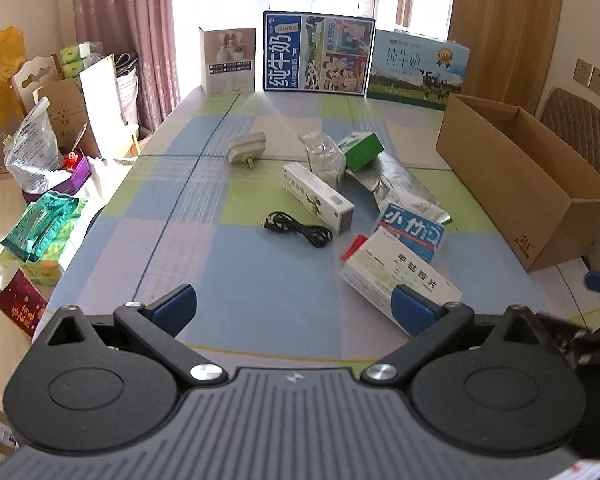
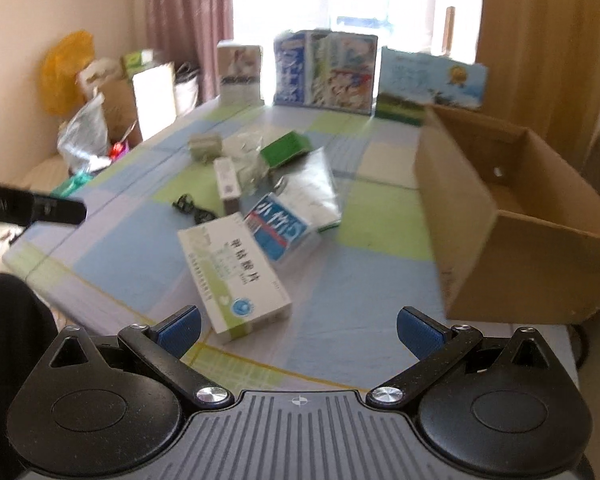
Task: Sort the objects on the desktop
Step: 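Move both tools toward the white medicine box and blue floss box, then grasp the white medicine box with the right tool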
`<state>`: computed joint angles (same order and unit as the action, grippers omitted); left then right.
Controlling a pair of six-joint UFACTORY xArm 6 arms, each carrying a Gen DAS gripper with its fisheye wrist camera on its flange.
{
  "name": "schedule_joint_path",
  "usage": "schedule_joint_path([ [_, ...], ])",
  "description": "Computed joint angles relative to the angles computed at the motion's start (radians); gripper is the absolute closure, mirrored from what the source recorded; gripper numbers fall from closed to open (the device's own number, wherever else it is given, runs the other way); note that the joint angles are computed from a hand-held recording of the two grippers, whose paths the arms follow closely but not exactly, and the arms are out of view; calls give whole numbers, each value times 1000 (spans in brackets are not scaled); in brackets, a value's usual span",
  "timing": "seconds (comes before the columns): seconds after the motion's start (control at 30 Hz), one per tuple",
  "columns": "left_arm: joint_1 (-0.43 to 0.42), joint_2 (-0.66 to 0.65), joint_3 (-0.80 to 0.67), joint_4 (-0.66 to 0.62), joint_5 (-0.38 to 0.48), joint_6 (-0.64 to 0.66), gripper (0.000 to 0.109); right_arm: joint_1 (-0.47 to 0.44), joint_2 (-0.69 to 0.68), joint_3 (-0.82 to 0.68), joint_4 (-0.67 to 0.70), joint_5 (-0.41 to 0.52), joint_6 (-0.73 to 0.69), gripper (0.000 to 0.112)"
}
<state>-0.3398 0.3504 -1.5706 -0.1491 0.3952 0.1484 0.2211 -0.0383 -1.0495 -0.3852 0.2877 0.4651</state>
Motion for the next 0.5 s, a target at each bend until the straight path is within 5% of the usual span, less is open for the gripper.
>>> schedule_joint_path([
  [0.5, 25, 101, -119, -99, 64, 151, 7, 19, 157, -147, 231, 58, -266, 11],
])
